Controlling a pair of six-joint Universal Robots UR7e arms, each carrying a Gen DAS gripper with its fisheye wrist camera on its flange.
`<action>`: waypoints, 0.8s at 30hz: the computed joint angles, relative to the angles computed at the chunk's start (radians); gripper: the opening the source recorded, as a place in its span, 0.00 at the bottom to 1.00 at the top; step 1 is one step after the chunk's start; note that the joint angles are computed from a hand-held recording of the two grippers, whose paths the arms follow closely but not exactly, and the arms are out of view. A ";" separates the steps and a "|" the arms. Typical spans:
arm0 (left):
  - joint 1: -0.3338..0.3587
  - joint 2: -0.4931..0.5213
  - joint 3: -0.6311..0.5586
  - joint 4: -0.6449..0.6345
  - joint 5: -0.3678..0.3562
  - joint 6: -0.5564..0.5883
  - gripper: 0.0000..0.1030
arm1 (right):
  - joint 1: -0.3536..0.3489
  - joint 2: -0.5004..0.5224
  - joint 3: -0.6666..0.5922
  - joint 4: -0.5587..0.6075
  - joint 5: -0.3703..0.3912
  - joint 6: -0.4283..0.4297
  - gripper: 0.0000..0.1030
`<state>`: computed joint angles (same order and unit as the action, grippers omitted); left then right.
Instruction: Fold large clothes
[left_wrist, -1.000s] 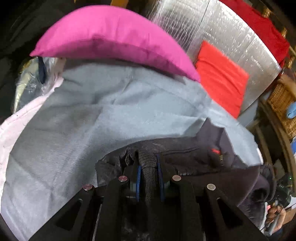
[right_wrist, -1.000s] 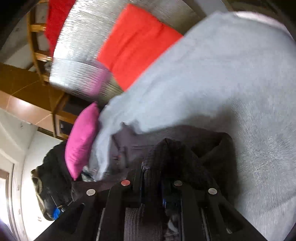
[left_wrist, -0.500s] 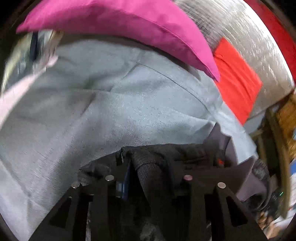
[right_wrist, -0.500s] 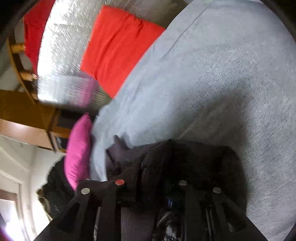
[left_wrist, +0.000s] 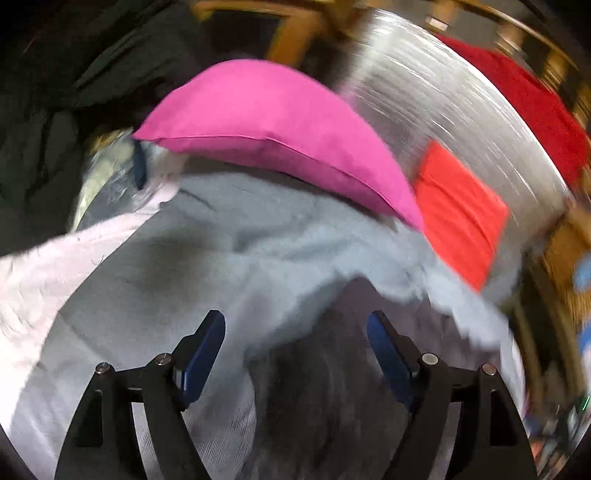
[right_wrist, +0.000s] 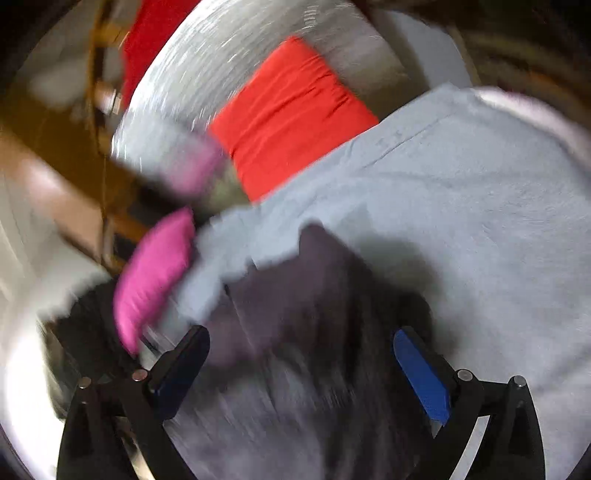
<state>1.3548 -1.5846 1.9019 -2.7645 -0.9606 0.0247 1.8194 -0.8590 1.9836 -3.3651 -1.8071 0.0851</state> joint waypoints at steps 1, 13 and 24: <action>-0.019 -0.028 0.050 -0.015 0.004 0.051 0.77 | 0.020 0.000 0.022 -0.025 -0.040 -0.032 0.99; -0.150 0.050 0.294 -0.116 0.273 0.212 0.80 | 0.215 0.252 -0.049 -0.060 -0.580 -0.335 0.98; -0.021 0.103 -0.068 0.114 -0.066 0.310 0.81 | 0.077 0.035 -0.155 0.244 -0.214 -0.262 0.98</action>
<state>1.3339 -1.4811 1.8334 -2.6501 -1.0264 0.3351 1.8960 -0.8243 1.8282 -3.1215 -2.0213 -0.1767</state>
